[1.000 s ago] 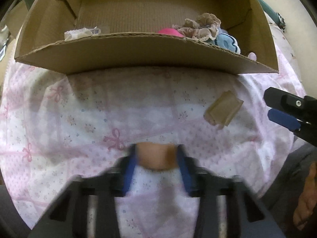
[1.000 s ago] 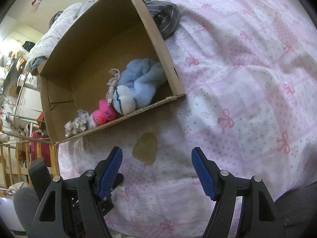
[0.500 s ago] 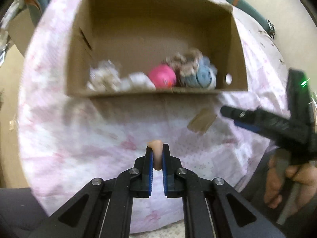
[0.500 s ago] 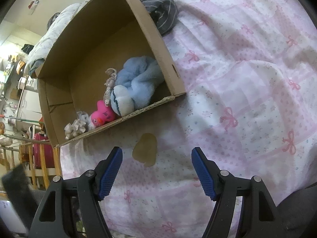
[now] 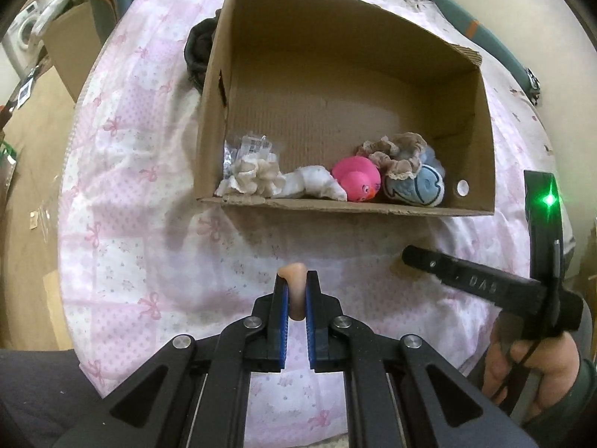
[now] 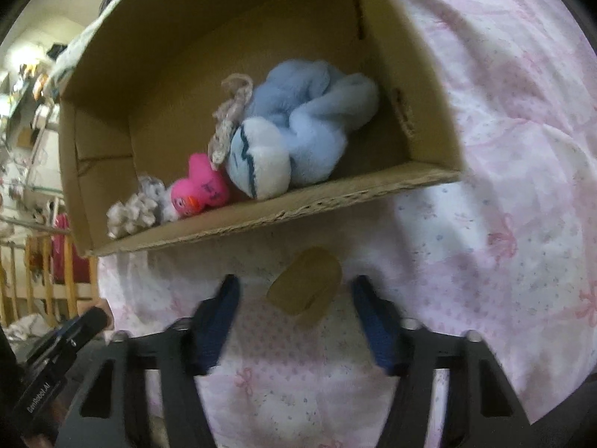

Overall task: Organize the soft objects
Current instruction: 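Grasp the tan flat pad with the right gripper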

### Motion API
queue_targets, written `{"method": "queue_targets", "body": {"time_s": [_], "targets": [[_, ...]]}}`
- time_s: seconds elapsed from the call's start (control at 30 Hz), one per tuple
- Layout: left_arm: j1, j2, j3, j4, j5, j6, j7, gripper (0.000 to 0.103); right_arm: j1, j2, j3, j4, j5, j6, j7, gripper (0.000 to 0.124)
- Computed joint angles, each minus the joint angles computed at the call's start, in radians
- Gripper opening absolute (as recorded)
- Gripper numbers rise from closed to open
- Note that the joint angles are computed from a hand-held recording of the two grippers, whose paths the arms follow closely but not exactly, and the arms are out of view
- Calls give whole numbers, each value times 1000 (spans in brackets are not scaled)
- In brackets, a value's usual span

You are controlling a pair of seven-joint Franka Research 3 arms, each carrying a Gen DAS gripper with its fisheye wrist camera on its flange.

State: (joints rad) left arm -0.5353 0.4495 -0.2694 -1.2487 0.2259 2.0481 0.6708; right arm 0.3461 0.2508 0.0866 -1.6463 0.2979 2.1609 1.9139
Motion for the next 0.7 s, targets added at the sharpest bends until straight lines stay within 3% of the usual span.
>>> {"method": "queue_targets", "body": {"time_s": [0.2,0.4,0.7], "targets": [[-7,14,5,17,8,-17,-13,7,22,32,0,41,-61,-31,-7,54],[-11,10,10,11,25,-19,-24,7,47,36,-1,50,-118,-25,-7,14],[-11,-20,15,-29,64,-21,-58,8,50,-13,16,7,-74,38,-60,10]]}}
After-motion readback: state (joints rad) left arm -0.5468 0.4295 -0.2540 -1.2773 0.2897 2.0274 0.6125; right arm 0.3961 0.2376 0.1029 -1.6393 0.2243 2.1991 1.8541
